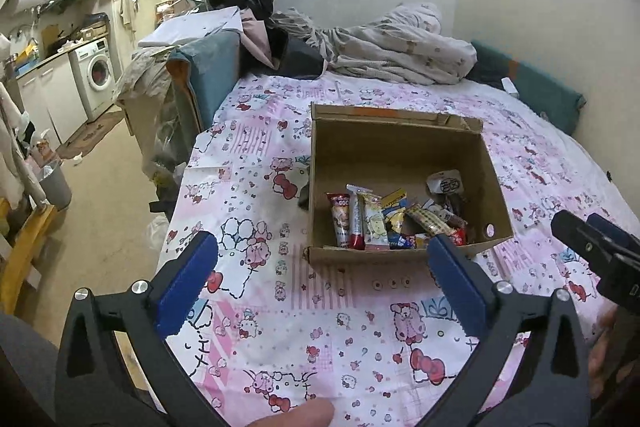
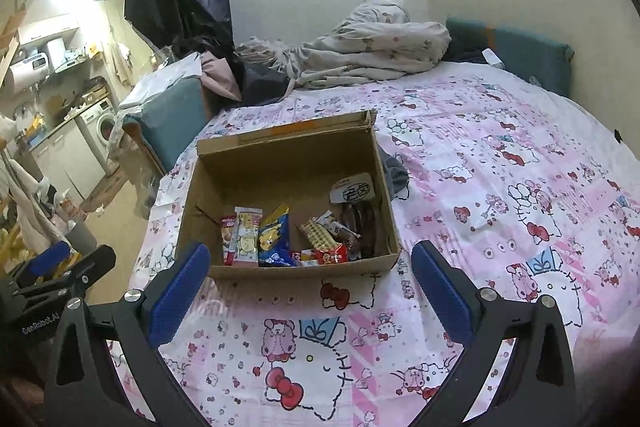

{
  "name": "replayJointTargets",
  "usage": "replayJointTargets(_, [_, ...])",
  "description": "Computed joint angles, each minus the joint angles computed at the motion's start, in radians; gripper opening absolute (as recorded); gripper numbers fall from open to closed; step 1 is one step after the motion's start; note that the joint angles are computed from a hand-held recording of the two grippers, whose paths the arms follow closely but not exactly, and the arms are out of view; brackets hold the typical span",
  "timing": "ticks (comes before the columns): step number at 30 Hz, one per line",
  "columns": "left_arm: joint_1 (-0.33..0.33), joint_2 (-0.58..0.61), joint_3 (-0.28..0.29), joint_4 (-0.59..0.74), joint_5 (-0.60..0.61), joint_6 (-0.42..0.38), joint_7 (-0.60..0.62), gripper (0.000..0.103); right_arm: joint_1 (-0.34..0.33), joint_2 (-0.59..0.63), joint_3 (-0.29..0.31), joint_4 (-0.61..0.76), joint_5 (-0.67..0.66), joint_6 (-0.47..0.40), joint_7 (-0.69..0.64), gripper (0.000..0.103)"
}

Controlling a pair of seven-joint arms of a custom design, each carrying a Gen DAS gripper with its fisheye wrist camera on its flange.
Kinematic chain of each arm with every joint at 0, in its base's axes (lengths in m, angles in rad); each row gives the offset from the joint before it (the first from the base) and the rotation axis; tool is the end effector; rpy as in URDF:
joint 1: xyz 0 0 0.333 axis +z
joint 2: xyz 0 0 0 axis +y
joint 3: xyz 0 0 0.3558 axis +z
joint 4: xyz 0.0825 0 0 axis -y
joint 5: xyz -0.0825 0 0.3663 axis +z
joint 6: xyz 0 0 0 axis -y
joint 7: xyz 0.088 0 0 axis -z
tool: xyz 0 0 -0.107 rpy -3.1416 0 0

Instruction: Organize snacks

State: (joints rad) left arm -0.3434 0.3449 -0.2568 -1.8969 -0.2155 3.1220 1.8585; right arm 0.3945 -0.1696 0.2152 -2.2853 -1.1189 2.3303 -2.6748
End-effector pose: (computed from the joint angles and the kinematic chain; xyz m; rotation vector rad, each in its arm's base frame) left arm 0.5771 -0.3455 0.4799 -1.1661 2.2620 -1.1074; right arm 0.4092 0.2727 0.4992 -1.0169 2.1569 -0.8845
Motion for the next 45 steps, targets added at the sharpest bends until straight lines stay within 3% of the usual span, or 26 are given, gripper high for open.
replayJointTargets(5, [0.013, 0.004, -0.021, 0.005, -0.004, -0.010, 0.015, 0.103, 0.001, 0.012, -0.006, 0.001, 0.018, 0.007, -0.008, 0.103])
replayJointTargets(9, [0.057, 0.006, -0.080, 0.005, -0.035, -0.023, 0.070, 0.103, -0.003, 0.011, -0.013, -0.008, 0.032, 0.026, 0.003, 0.103])
replayJointTargets(18, [0.031, 0.004, -0.049, 0.016, -0.052, -0.038, 0.074, 0.103, 0.002, 0.021, -0.007, 0.002, 0.039, 0.004, -0.020, 0.103])
replayJointTargets(30, [0.052, 0.011, -0.071, 0.020, -0.077, -0.045, 0.092, 0.103, 0.007, 0.021, -0.009, 0.002, 0.043, -0.005, -0.022, 0.103])
replayJointTargets(42, [0.053, 0.008, -0.072, 0.020, -0.089, -0.049, 0.100, 0.103, 0.008, 0.022, -0.008, 0.006, 0.046, -0.015, -0.032, 0.103])
replayJointTargets(45, [0.032, 0.005, -0.051, 0.011, -0.074, -0.031, 0.093, 0.103, 0.009, 0.021, -0.008, 0.006, 0.048, -0.018, -0.032, 0.103])
